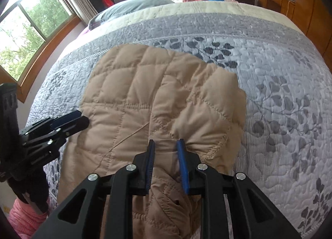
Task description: Fold large clothes
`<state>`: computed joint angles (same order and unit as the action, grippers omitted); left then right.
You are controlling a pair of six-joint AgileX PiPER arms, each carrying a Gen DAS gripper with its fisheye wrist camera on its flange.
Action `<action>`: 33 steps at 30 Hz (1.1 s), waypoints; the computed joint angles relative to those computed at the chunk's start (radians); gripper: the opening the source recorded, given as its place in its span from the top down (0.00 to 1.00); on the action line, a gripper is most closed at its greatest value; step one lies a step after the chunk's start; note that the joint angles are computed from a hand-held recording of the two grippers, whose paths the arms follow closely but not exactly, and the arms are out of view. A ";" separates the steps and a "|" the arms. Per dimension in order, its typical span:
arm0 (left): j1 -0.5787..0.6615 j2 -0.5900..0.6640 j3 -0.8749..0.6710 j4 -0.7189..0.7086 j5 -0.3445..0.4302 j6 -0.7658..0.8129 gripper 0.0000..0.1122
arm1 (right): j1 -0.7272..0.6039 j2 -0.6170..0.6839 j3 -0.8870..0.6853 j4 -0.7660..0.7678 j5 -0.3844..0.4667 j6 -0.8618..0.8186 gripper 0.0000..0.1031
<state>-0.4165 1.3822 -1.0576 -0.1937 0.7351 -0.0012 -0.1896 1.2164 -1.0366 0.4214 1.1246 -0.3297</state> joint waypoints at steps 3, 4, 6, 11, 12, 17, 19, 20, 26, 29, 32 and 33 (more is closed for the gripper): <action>-0.009 0.013 0.016 0.014 -0.025 0.004 0.69 | 0.003 0.009 0.030 0.004 -0.032 -0.008 0.79; -0.011 0.014 0.018 0.017 -0.029 0.004 0.69 | -0.001 0.012 0.041 0.012 -0.040 -0.016 0.79; -0.016 0.017 0.027 0.023 -0.042 0.003 0.69 | -0.005 0.018 0.054 0.023 -0.051 -0.025 0.80; -0.011 0.028 0.042 0.006 -0.063 0.030 0.69 | -0.003 0.028 0.079 0.037 -0.082 -0.041 0.80; -0.011 0.030 0.042 0.006 -0.065 0.032 0.69 | 0.001 0.026 0.084 0.035 -0.090 -0.041 0.80; -0.020 0.033 0.050 0.025 -0.079 0.020 0.69 | 0.018 0.021 0.099 0.030 -0.119 -0.031 0.80; -0.023 0.034 0.051 0.030 -0.083 0.016 0.69 | 0.019 0.019 0.106 0.033 -0.127 -0.032 0.80; -0.024 0.034 0.053 0.033 -0.087 0.014 0.69 | 0.018 0.018 0.110 0.036 -0.131 -0.036 0.80; -0.033 0.034 0.059 0.055 -0.097 -0.005 0.68 | 0.009 0.013 0.123 0.051 -0.138 -0.047 0.80; -0.033 0.034 0.060 0.053 -0.098 -0.006 0.68 | 0.014 0.003 0.133 0.046 -0.148 -0.043 0.80; -0.013 0.037 0.049 0.013 -0.080 0.030 0.68 | 0.017 0.006 0.122 0.040 -0.136 -0.026 0.80; -0.008 0.037 0.044 0.001 -0.070 0.038 0.68 | 0.012 0.009 0.115 0.044 -0.126 -0.026 0.80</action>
<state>-0.4242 1.4193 -1.0140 -0.1932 0.6650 0.0368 -0.1774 1.2259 -0.9219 0.4651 0.9987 -0.3562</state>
